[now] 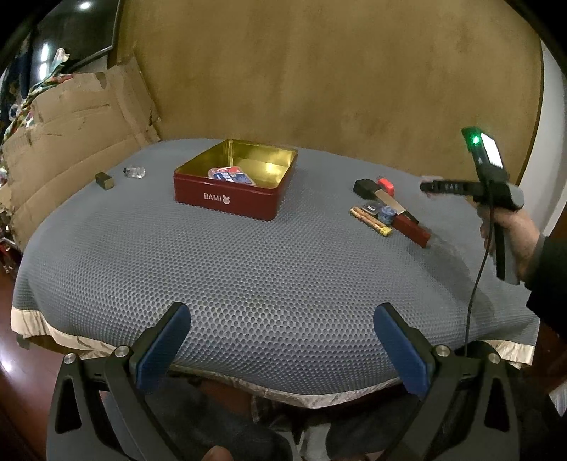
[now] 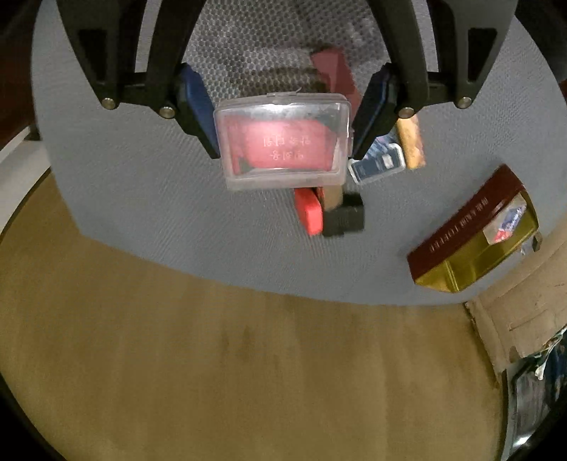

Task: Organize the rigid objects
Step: 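Lift the clear box with the right tool and carry it over the tin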

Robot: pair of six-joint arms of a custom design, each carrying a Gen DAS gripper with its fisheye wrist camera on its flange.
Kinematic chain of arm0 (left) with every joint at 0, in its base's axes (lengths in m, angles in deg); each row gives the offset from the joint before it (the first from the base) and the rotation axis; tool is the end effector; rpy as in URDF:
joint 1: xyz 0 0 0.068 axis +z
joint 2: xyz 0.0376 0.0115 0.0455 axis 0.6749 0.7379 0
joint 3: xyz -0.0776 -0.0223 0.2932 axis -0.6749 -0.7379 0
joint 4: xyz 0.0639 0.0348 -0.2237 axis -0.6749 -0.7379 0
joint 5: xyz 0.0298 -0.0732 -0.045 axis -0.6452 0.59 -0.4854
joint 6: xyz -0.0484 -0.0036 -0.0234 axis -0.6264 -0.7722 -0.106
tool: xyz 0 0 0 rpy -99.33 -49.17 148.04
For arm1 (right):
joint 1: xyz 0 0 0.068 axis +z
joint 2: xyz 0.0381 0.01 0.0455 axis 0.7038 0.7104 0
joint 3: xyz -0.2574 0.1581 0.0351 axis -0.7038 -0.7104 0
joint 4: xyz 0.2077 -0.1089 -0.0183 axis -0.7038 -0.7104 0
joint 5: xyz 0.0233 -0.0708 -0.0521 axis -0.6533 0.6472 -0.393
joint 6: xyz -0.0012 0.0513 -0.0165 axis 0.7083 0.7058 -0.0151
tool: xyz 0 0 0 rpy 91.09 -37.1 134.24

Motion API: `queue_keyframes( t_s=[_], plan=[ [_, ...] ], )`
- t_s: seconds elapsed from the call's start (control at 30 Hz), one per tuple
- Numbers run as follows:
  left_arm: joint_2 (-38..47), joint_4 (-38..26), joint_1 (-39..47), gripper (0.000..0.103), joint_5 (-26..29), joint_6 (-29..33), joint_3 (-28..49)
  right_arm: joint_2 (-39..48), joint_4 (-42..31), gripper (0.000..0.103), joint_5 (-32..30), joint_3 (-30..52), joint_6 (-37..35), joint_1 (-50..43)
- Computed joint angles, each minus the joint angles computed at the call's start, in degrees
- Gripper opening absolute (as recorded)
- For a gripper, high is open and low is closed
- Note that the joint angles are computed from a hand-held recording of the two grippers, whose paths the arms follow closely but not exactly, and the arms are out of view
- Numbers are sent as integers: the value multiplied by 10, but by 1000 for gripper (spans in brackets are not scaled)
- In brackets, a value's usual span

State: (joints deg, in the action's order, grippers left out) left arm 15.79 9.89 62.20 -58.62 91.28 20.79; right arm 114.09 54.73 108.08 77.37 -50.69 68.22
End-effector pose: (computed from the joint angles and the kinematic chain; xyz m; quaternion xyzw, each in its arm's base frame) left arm 0.1707 0.0456 0.1098 0.0217 0.9096 -0.0868 0.4057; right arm 0.3823 0.1534 0.1380 -0.0543 0.9236 -0.0497 0.3763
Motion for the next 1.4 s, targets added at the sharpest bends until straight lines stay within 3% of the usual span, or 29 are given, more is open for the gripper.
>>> queue_keyframes(
  t_s=[0.5,0.77,1.4],
  plan=[
    [-32,-42,32,102,25,0,13,-9,-159,73,100,144,-1,99],
    [-77,-82,57,102,56,12,14,5,-203,73,122,197,6,127],
    [-83,-97,61,102,55,8,23,49,-282,73,158,313,9,172]
  ],
)
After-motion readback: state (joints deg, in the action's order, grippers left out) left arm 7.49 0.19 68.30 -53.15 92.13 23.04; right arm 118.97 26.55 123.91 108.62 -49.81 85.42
